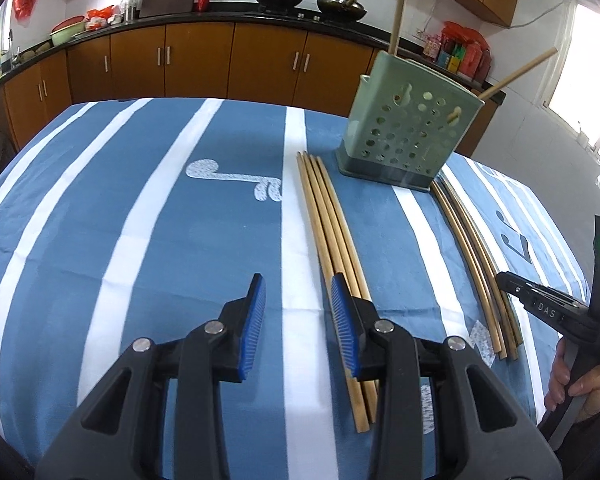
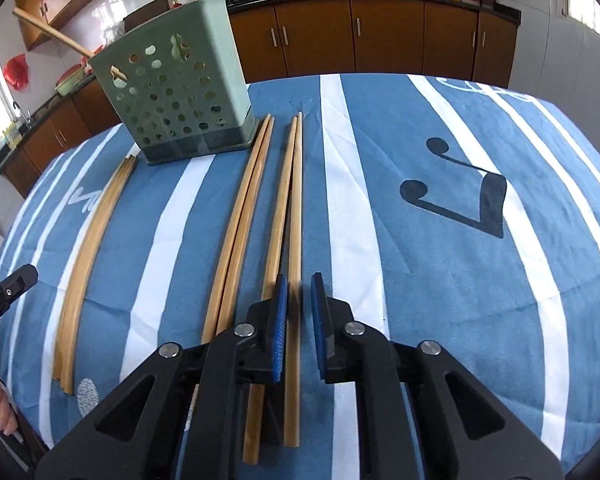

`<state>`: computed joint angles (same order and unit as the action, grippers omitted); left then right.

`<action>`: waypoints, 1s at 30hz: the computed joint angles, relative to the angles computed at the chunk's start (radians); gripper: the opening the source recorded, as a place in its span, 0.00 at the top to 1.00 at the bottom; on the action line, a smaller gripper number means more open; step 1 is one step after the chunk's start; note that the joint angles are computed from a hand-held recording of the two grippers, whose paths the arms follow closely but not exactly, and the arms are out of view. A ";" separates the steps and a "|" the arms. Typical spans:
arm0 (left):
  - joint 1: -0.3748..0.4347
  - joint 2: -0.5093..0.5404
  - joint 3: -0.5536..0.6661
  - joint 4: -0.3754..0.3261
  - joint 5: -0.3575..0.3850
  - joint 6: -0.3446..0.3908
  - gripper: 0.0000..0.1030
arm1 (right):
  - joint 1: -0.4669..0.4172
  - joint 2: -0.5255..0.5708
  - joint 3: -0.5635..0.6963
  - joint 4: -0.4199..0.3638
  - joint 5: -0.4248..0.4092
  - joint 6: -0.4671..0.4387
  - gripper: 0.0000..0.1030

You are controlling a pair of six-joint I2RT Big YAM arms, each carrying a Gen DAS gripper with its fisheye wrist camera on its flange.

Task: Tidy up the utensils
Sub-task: 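Grasp a loose chopstick with the left tool while the right tool grasps another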

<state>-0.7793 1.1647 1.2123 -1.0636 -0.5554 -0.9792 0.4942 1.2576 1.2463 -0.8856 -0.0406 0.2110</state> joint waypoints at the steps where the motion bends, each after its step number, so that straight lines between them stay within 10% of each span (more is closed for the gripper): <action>1: 0.000 0.003 0.000 0.003 0.003 0.003 0.66 | 0.001 0.001 0.001 0.000 0.011 -0.002 0.93; 30: 0.030 0.131 0.066 -0.060 0.024 0.086 0.92 | -0.033 -0.008 -0.012 0.011 0.051 0.035 0.92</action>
